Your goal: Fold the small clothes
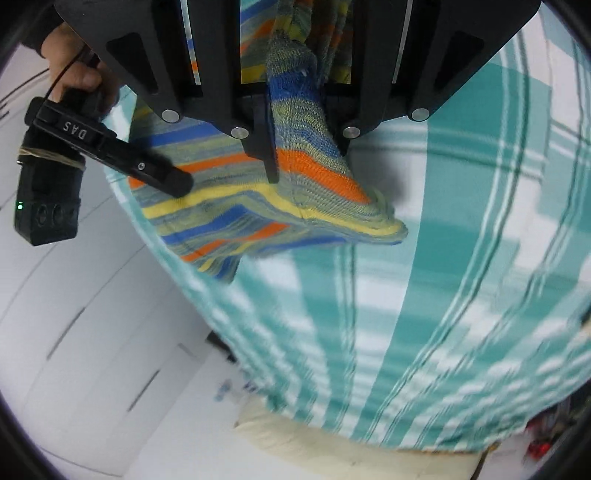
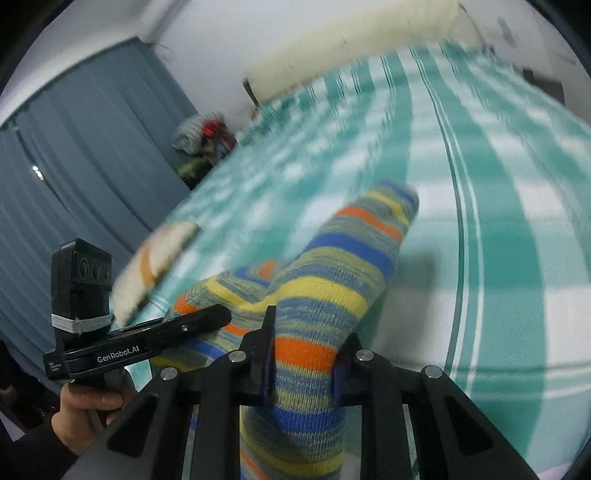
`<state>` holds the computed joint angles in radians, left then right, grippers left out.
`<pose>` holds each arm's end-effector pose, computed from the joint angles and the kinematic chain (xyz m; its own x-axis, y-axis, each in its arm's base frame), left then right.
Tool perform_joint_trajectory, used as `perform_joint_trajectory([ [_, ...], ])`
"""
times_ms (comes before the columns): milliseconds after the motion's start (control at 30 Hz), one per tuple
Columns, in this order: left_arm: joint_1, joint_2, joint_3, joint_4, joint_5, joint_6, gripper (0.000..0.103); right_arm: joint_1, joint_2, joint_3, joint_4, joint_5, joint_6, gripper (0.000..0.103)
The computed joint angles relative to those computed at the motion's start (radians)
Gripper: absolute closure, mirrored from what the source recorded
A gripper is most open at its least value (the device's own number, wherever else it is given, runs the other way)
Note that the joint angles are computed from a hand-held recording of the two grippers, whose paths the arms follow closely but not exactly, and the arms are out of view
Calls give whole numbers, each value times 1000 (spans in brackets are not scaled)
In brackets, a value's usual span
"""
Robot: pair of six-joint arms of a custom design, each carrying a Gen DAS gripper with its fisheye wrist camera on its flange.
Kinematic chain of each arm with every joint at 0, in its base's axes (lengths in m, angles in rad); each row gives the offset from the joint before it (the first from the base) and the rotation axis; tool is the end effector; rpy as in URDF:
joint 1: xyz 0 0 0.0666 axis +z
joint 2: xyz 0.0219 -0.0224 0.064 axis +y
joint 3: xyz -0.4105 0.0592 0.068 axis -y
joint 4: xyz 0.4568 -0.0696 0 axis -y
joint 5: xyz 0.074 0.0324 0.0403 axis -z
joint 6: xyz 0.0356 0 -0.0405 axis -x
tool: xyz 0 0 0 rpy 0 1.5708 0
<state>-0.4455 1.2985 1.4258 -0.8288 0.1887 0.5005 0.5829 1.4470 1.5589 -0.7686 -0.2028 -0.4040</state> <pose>0.4601 -0.2275 0.5318 -0.7761 -0.1517 -0.6121 0.2053 0.8569 -0.4728 0.4794 0.3242 0.5307 -0.7330 -0.0221 -0.6799 -0.4179 0.8033 0.4244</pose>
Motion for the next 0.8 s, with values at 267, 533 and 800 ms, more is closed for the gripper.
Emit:
perform_joint_trajectory([
  [267, -77, 37, -83, -225, -31, 40, 55, -29, -60, -99, -177, 4, -99, 69],
  [533, -310, -175, -166, -332, -668, 29, 2, 40, -295, -287, -270, 338, -76, 16],
  [800, -486, -156, -72, -682, -870, 400, 2, 264, -389, -256, -457, 481, -235, 14],
])
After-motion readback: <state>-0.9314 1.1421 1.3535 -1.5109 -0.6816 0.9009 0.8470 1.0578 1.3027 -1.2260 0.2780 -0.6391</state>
